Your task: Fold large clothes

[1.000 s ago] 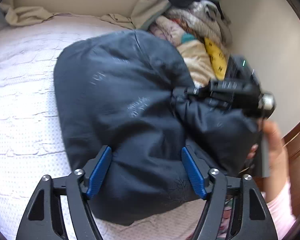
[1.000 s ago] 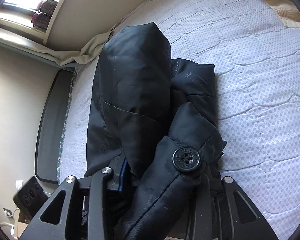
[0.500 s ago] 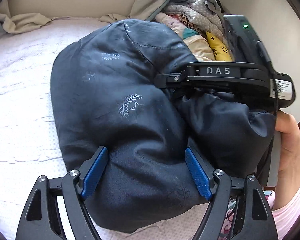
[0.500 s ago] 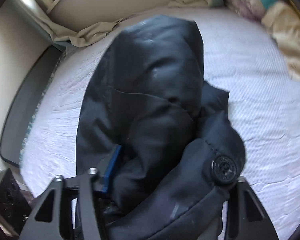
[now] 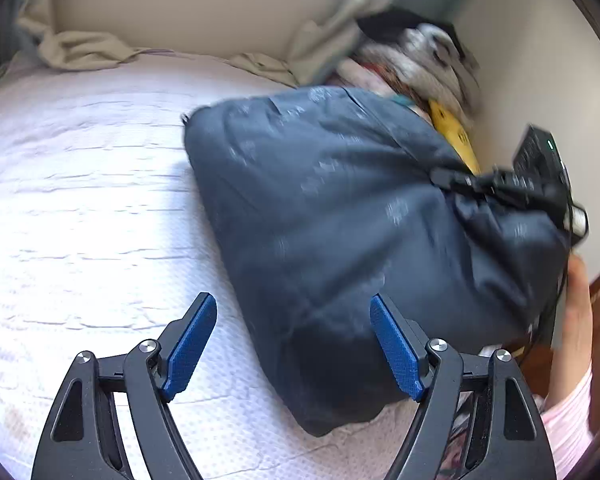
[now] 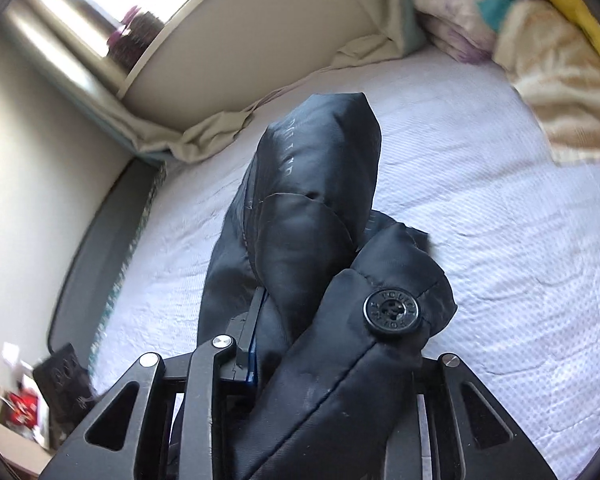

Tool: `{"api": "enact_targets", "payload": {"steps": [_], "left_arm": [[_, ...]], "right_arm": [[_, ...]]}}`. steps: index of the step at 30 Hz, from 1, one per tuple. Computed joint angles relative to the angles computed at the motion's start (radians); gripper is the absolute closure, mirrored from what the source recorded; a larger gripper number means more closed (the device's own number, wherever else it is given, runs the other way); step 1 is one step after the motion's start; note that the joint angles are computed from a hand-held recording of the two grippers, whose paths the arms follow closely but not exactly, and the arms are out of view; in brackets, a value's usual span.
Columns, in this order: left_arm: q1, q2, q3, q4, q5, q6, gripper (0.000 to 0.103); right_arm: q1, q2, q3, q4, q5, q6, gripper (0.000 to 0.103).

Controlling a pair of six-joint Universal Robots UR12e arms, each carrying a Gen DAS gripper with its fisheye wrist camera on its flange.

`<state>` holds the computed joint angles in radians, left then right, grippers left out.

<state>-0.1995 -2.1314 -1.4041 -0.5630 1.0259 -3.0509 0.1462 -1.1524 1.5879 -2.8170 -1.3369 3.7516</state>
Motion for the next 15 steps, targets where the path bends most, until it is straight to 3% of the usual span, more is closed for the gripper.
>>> {"api": "enact_targets", "payload": {"steps": [2,6,12,15], "left_arm": [[-0.014,0.001,0.002,-0.027,0.008,0.049,0.022],[-0.027,-0.001,-0.001,-0.033,0.03,0.073,0.022],[-0.034,0.003,-0.008,0.022,0.049,0.075,0.022],[-0.039,0.004,-0.011,0.042,0.017,0.091,0.022]], "right_arm": [[-0.018,-0.006,0.027,-0.02,0.028,0.017,0.077],[-0.049,-0.003,0.066,-0.018,0.061,0.051,0.077],[-0.091,0.019,0.122,-0.118,0.148,0.143,0.075],[-0.1,0.031,0.137,-0.171,0.178,0.179,0.073]]}}
